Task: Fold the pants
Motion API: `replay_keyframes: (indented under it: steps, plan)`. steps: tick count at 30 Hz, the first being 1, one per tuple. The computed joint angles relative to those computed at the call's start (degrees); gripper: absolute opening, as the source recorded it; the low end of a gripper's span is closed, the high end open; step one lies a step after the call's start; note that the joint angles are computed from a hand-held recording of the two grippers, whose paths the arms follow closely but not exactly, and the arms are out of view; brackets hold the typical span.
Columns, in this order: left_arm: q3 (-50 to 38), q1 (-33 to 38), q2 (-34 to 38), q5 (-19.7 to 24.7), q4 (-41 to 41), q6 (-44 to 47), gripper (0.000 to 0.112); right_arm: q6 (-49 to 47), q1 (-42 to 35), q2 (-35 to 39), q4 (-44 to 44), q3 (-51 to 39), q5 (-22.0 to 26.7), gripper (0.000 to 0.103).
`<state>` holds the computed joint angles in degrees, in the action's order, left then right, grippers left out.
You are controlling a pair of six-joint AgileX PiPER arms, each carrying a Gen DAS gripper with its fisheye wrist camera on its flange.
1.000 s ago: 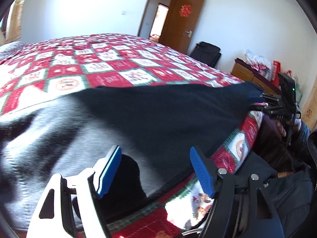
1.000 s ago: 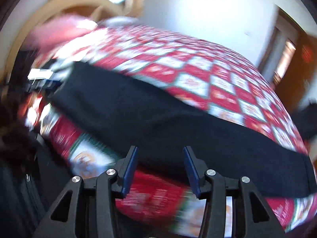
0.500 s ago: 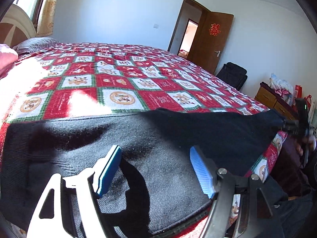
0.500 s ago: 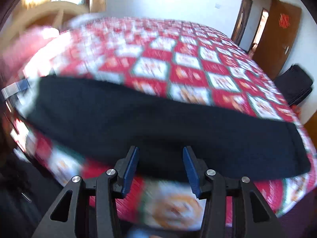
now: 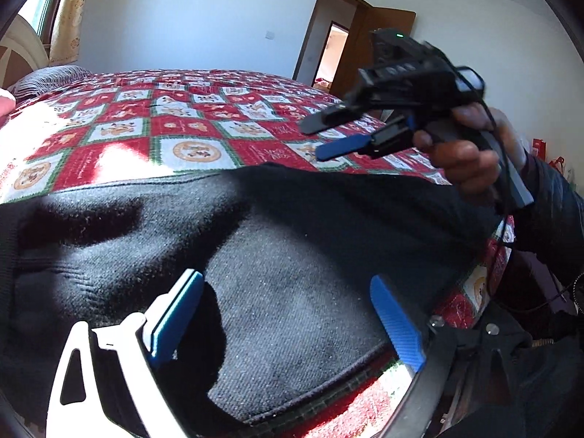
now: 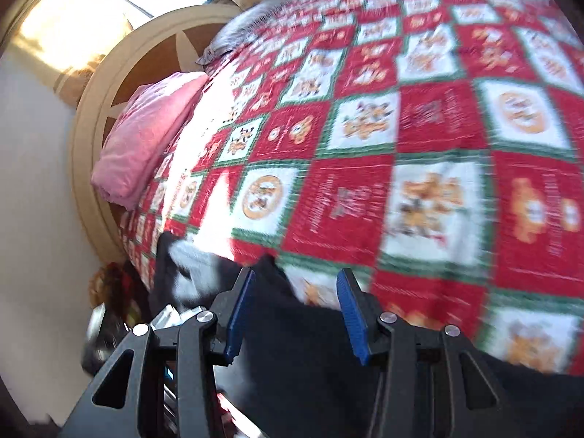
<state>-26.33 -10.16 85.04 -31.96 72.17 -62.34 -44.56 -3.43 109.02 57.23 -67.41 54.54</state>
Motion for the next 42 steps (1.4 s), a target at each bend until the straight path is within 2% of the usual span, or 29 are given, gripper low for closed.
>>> replay_keyframes:
  steps: [3,6,7,8,12,16,18,20,23,25,27,30,32,35,36,38,39,40,42]
  plan:
    - [0.8,-2.1,-0.7,2.6,-2.9,4.4,0.095,7.0,2.9,7.3,-1.1,-7.4,3.6,0.047]
    - [1.7,-2.8,-0.8,3.2,-5.9,8.7,0.095,8.7,3.7,10.2,0.4,-8.9,4.6,0.028]
    - [2.0,-2.4,-0.8,2.6,-6.5,9.3,0.095,8.2,3.2,10.5,1.7,-8.5,5.8,0.012]
    - [2.2,-2.1,-0.6,2.0,-7.1,10.0,0.095,7.8,2.8,10.5,2.5,-7.9,6.9,0.009]
    - [2.8,-3.1,-0.8,2.5,-10.6,13.5,0.096,5.0,3.4,6.3,2.4,-3.3,4.6,0.004]
    - [3.4,-2.8,-1.1,1.6,-11.8,14.3,0.096,0.7,4.4,-3.2,5.1,1.9,-1.1,0.002]
    - [4.3,-3.0,-1.6,1.1,-13.5,15.5,0.096,1.3,4.9,-5.0,4.4,0.8,-3.1,0.001]
    - [5.0,-3.6,-2.0,1.4,-15.1,17.0,0.098,4.0,6.7,-4.0,1.1,-1.5,-5.3,0.001]
    - [5.5,-5.0,-2.2,2.4,-18.3,20.6,0.098,7.0,9.1,-0.4,-3.5,-2.4,-11.4,0.001]
    - [5.6,-5.2,-2.5,2.6,-18.5,20.6,0.098,6.8,8.6,3.3,-3.5,-2.6,-12.7,0.001]
    - [5.5,-4.6,-3.1,2.6,-16.6,18.2,0.098,0.7,7.3,4.3,1.3,-0.6,-13.1,0.001]
    - [4.8,-3.2,-4.9,3.4,-11.9,12.5,0.098,-2.9,6.3,1.6,3.3,1.6,-12.4,0.003]
    - [4.8,-2.5,-7.1,5.6,-13.4,13.4,0.099,-4.4,6.1,-3.4,2.5,5.2,-15.6,0.004]
    - [5.0,3.0,-9.5,4.7,-9.3,9.6,0.101,-10.6,3.0,-11.7,4.0,12.5,-17.3,0.007]
    - [5.1,5.0,-9.8,4.4,-8.4,8.7,0.102,-13.1,1.7,-13.8,5.3,14.6,-16.1,0.011]
    - [5.0,9.1,-9.4,3.8,-5.9,6.6,0.102,-18.4,-1.0,-17.9,6.9,19.7,-13.9,0.049]
    - [5.0,10.5,-9.0,4.1,-5.7,6.4,0.102,-20.2,-1.6,-19.2,7.4,21.8,-13.7,0.054]
    - [5.2,12.1,-8.5,4.0,-5.3,6.2,0.102,-22.3,-2.2,-20.2,7.8,24.2,-14.1,0.054]
    - [5.3,15.2,-6.4,2.6,-5.5,7.1,0.101,-25.2,-1.8,-20.5,8.9,28.1,-18.6,0.054]
